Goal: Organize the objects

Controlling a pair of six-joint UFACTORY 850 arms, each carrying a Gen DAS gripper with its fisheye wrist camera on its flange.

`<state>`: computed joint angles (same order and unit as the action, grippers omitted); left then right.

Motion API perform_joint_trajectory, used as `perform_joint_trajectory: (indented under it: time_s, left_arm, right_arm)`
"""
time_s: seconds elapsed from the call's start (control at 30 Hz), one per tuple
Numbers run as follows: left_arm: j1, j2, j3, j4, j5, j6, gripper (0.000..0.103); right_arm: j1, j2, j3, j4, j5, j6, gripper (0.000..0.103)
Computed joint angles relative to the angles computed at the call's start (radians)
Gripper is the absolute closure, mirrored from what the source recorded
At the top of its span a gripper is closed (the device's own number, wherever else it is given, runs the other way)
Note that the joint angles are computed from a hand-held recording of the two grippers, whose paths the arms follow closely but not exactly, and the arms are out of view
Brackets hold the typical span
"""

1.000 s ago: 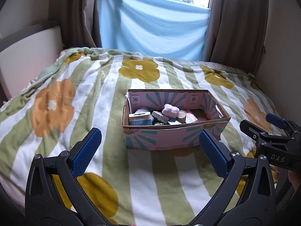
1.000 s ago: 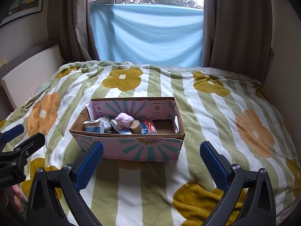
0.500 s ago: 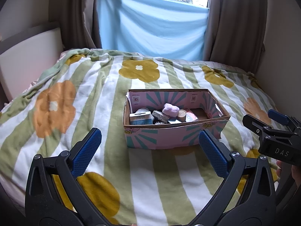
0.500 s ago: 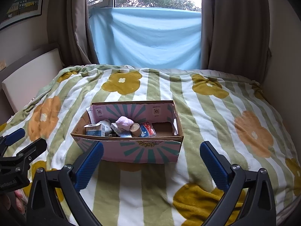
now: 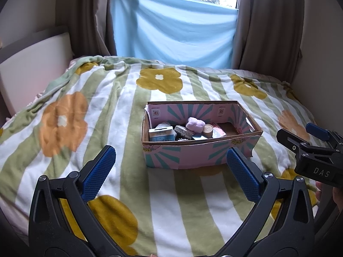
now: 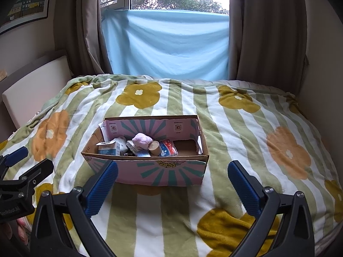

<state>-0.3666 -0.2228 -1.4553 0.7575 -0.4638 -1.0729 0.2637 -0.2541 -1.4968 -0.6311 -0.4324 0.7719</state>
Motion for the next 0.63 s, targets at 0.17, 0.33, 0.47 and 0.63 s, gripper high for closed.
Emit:
perform_joint_trajectory:
  time_s: [0.17,0.33,0.47,0.63]
  left_arm:
    - [-0.002,0.002,0.004,0.020,-0.003,-0.013,0.000]
    - [0.001,0.018,0.021,0.062,0.008,-0.044,0.000]
    - [-0.037,0.004,0.004,0.263,-0.117,-0.203,0.000]
    - [-0.040,0.017,0.022,0.327,-0.095,-0.257,0.000]
  right_arm:
    - [0.001,0.000,0.001,-0.003,0.000,0.006,0.001]
    - [0.000,0.000,0.002,-0.004,0.002,0.004,0.001]
    - [0.001,-0.001,0.000,-0.005,0.001,0.006,0.001]
    - [0.001,-0.001,0.000,-0.005,0.001,0.004,0.001]
